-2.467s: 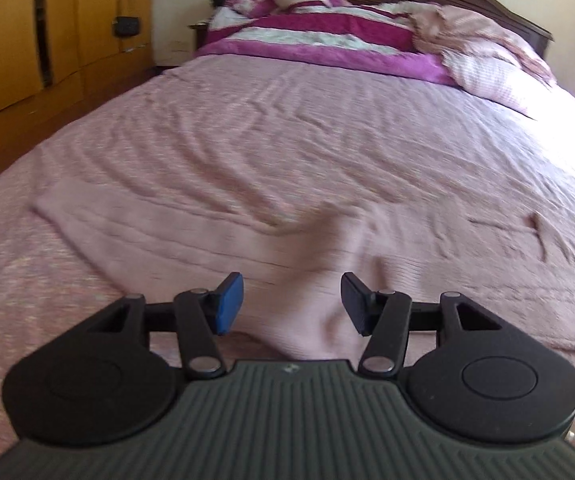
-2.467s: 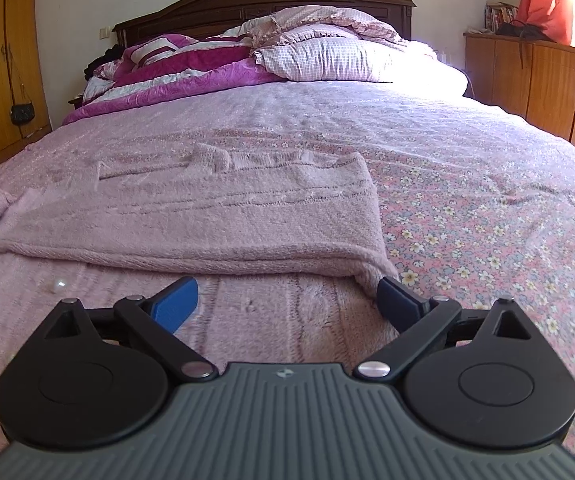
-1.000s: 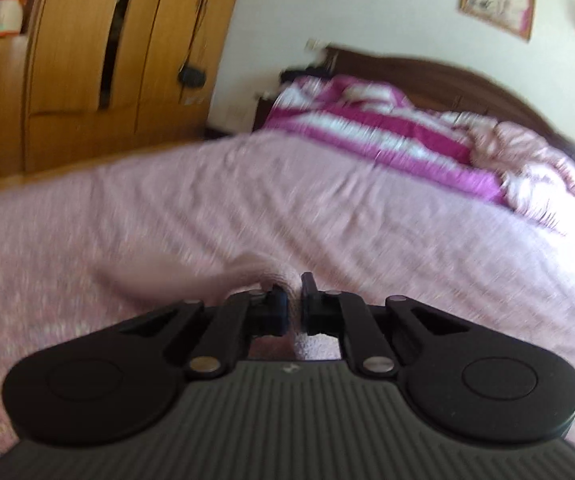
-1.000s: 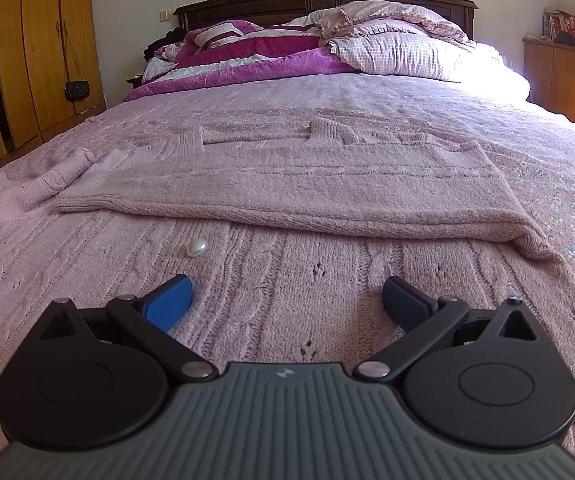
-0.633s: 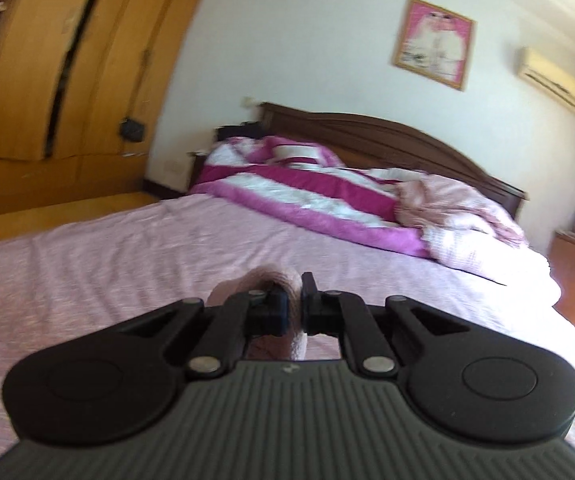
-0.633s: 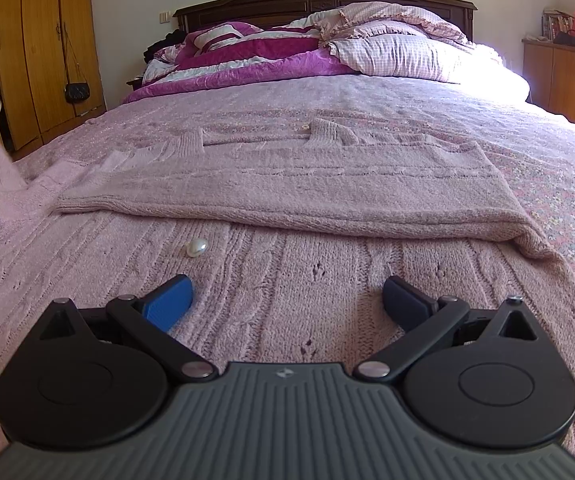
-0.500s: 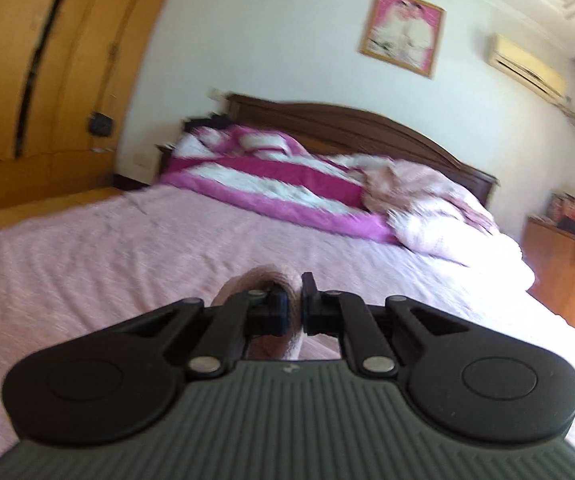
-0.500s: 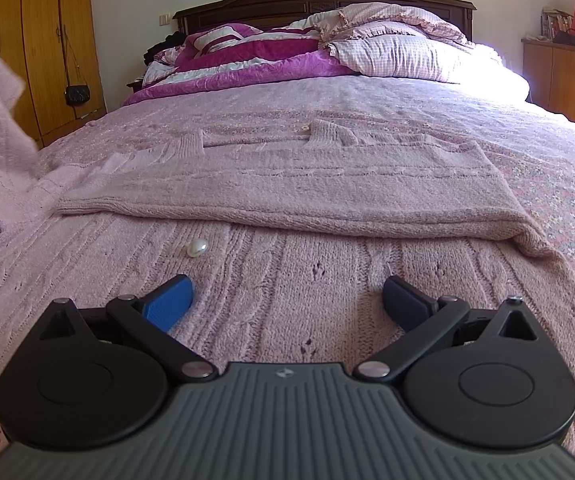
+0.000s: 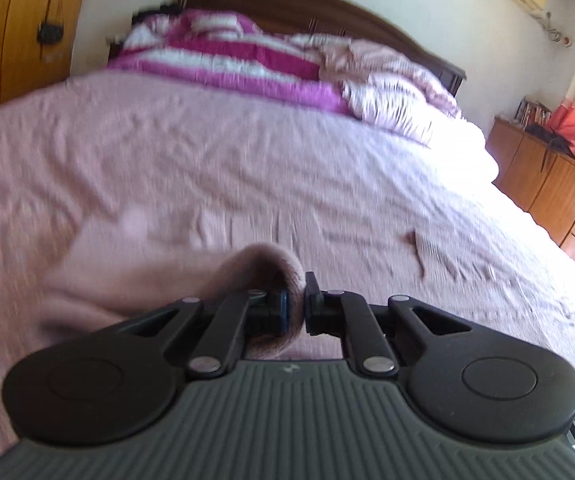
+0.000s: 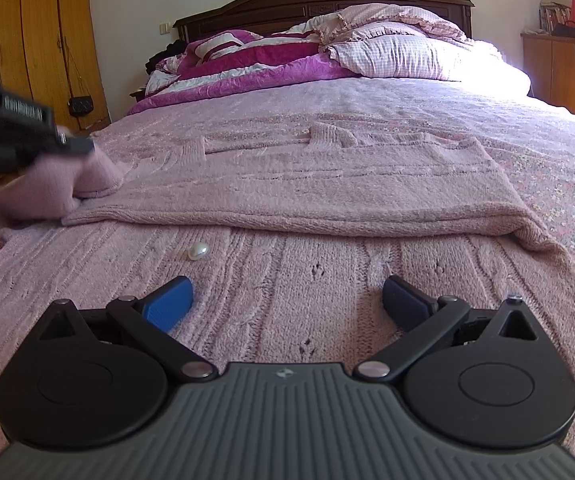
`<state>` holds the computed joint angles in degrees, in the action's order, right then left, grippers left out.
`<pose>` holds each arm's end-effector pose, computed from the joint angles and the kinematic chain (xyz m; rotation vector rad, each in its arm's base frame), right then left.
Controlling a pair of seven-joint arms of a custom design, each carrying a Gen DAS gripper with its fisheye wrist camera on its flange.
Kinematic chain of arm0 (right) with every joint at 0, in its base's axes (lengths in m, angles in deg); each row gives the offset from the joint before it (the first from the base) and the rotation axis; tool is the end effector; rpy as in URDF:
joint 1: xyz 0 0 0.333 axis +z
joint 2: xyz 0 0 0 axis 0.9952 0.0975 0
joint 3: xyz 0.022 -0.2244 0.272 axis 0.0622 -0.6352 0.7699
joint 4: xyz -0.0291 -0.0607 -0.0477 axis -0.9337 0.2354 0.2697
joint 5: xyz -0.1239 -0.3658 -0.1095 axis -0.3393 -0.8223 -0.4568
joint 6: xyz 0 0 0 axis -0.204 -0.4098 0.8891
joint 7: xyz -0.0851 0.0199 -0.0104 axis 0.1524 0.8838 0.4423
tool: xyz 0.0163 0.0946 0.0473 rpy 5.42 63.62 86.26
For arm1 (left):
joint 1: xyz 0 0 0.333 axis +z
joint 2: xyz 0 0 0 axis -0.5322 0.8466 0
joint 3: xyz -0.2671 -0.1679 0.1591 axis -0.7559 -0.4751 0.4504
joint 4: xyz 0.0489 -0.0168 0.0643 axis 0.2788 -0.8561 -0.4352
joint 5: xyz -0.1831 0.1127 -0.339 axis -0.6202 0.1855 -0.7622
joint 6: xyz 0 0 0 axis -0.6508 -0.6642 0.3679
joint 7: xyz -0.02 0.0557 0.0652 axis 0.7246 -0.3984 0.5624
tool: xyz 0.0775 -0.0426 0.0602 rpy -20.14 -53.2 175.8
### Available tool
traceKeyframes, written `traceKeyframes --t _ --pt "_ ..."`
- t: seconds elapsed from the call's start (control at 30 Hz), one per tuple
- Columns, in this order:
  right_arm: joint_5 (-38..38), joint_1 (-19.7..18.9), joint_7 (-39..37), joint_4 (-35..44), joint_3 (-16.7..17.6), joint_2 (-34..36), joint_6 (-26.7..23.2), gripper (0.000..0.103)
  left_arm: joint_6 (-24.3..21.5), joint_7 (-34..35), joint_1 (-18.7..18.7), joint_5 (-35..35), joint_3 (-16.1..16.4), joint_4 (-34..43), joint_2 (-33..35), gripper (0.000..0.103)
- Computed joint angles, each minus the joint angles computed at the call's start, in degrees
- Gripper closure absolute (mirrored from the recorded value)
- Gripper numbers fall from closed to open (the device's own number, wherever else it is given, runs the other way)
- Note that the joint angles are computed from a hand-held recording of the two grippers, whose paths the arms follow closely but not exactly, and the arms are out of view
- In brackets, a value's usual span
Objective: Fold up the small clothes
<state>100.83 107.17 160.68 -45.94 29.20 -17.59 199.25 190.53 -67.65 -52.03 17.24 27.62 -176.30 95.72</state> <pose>0.5668 0.2105 0.3484 -1.5603 1.5618 -0.7052 0.6606 -0.3340 0.3920 -1.7657 1.5868 -1.1962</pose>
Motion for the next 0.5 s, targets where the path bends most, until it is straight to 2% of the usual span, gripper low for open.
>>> traceKeyframes --t 0.07,0.23,0.33,0.43,0.5 --pt "-0.8 -0.6 0.8 -0.2 0.4 0.0 0.2 0.000 0.9 2.3 0.5 -2.6 -0.5 -1.6 -0.3 0.086" --pt "-3.2 -2.0 3.2 -0.8 1.3 0.0 0.9 0.000 1.0 11.6 -0.4 -11.0 0.1 -5.7 -1.8 0.058" --pt "-4.1 -2.2 4.0 -1.1 1.3 -0.1 1.1 0.000 0.3 13.7 -2.0 -13.5 1.2 -8.2 -3.5 0.046" --pt "-4.2 -2.1 4.2 -1.1 1.1 -0.1 1.2 0.000 -2.8 15.3 -3.3 -14.4 1.8 -11.0 -5.8 0.045" --pt "-4.4 -2.1 4.4 -1.3 1.1 -0.2 1.3 0.000 -8.0 17.6 -4.1 -15.6 1.3 -12.9 -7.5 0.045"
